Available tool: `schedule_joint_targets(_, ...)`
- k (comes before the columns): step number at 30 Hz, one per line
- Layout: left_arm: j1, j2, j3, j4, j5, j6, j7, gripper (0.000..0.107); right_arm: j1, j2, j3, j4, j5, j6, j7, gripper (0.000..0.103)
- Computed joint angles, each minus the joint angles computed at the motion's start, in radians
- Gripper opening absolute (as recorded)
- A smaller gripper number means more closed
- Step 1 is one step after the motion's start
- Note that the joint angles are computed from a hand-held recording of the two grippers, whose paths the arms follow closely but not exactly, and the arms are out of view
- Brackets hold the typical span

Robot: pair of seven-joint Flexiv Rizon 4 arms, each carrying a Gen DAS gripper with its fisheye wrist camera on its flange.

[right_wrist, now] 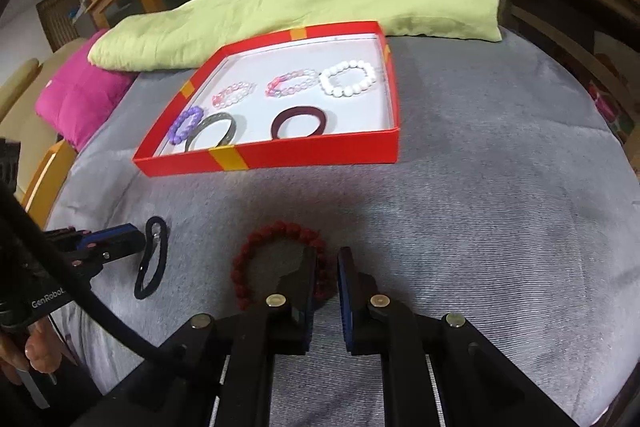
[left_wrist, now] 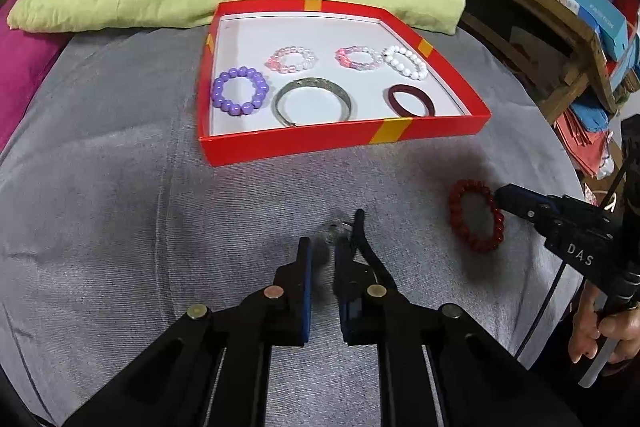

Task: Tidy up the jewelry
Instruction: 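Close the left gripper on the black hair tie with the silver ring, then grasp the red bead bracelet with the right gripper and lift it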

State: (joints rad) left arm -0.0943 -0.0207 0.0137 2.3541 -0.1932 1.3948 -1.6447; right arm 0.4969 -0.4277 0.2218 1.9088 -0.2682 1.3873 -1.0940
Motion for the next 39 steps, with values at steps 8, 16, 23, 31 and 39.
schedule_joint_targets(8, 0.0, 0.01, -0.003, -0.003, -0.024, -0.026, 0.015, 0.015, -0.053, -0.007, 0.052, -0.024, 0.066, -0.033, -0.027, 0.011)
schedule_joint_targets(16, -0.023, -0.005, -0.02, -0.004, -0.069, 0.002, 0.067, 0.063, -0.076, -0.013, 0.093, -0.063, 0.16, -0.108, -0.104, 0.02)
schedule_joint_targets(23, -0.019, -0.032, -0.015, -0.034, -0.005, -0.044, 0.017, 0.063, -0.057, 0.0, 0.072, -0.052, 0.185, -0.081, -0.1, 0.064)
schedule_joint_targets(31, -0.014, -0.024, 0.0, -0.013, 0.011, -0.017, 0.018, 0.038, -0.023, 0.001, 0.068, -0.051, 0.145, -0.083, -0.118, 0.064)
schedule_joint_targets(39, 0.003, 0.005, 0.004, 0.034, -0.048, 0.007, 0.069, 0.009, 0.016, -0.012, 0.043, -0.058, 0.099, -0.112, -0.094, 0.071)
